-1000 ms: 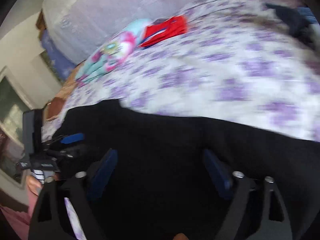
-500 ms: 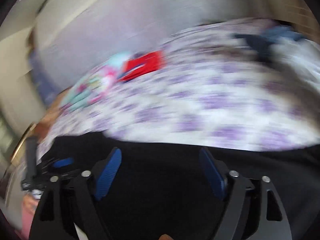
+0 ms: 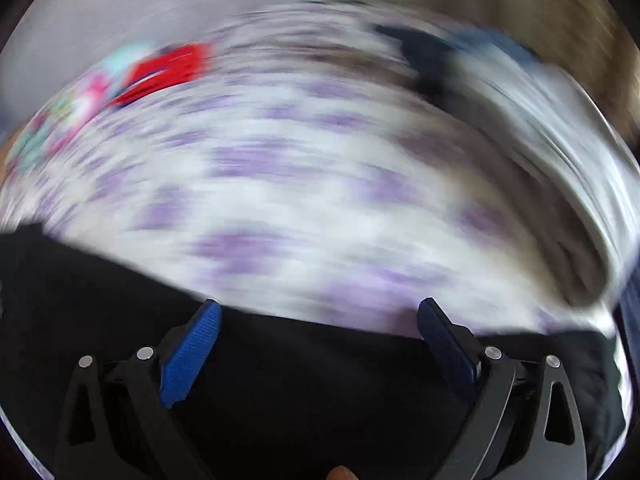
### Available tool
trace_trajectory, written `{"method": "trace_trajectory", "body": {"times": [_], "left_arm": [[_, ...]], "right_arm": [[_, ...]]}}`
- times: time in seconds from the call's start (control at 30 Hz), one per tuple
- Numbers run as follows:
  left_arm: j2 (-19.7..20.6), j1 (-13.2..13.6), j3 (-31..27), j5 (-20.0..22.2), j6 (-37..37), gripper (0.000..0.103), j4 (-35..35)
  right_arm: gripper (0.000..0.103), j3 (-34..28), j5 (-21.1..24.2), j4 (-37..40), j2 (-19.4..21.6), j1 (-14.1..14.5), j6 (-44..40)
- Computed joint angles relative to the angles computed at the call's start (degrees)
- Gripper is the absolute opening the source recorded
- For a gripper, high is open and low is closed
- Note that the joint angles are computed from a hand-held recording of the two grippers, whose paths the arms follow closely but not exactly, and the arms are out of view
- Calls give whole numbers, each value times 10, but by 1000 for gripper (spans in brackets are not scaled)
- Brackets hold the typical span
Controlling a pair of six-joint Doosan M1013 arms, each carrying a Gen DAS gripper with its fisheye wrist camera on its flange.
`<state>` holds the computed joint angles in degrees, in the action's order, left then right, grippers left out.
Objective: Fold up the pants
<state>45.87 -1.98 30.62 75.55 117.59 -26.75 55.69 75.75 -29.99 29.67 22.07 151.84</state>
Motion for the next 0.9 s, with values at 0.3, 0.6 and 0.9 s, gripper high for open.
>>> {"method": "trace_trajectory", "body": {"times": [0.3,0.6,0.9], "left_arm": [[0,-1,-1,0,1,99,3],[-1,-3,1,-4,4,99,15],[-10,-11,16,-22,12,99,48]], "right_arm": [[91,124,-237,-22,-90,57,47],[82,213,-132,-159,-145,101,266],[84,325,-150,-222,-208,79,586]]}}
